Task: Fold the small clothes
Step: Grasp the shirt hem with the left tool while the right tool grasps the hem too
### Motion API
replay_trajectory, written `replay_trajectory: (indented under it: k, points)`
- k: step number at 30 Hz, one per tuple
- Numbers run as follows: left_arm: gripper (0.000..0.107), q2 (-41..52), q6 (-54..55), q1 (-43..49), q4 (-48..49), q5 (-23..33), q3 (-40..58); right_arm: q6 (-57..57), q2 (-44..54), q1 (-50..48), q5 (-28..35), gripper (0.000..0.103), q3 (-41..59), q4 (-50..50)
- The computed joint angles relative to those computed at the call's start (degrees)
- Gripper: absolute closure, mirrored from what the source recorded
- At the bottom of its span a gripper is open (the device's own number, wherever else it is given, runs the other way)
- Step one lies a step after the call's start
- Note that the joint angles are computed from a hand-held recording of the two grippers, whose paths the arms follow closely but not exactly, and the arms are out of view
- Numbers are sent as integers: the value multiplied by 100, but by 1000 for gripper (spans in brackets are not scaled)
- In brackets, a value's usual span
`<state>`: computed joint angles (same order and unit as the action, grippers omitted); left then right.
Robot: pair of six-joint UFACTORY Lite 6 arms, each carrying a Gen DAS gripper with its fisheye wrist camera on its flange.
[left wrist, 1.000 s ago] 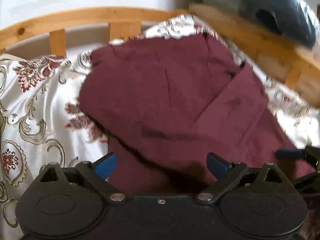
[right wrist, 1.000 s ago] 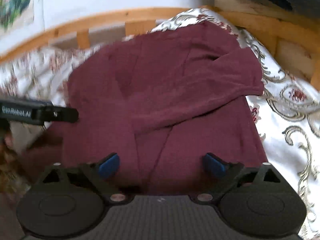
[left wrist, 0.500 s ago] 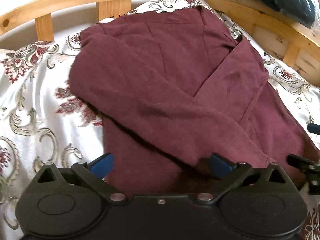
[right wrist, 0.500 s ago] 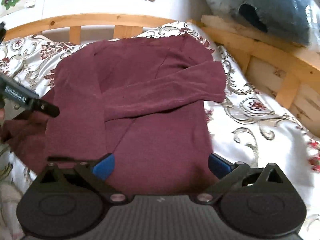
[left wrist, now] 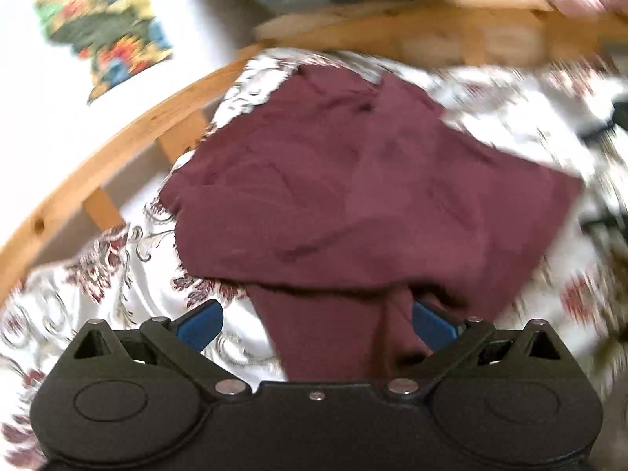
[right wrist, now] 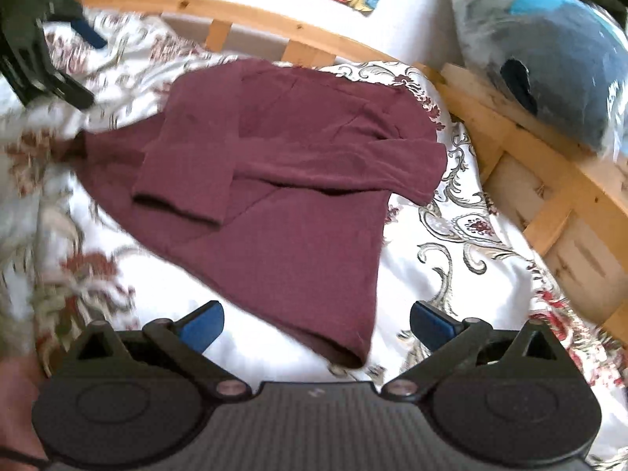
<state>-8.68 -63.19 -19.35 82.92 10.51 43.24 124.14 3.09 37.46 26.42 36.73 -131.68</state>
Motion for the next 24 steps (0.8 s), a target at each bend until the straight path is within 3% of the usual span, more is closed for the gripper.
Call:
replay_trajectory:
  k: [4,10,14,18,20,22,24]
  points:
    - [5,-268,817,-516,-394,467,-348,-650,364,443,816,0,-89,755]
    - [6,689,1015,-910,-624,1132,-113,-392,754,637,1425,0,-27,842]
    - [5,1357,761,-782,-393,1247,131,-316,1026,577,1703,0,80,625]
    - [4,1454,15,-711,392,1152,70,-412,1418,450,1960,0,394,514]
    - [4,1442,-352,-695,720,1149,-9,-316,1564,326,1942,6,580,377]
    - [4,1449,-525,-704,870,1162,-26,-289,1630,190,1723,25,748,300]
    - [4,1458,-533,-747,882,1216,-14,-130,1605,97,1548,33,769,71]
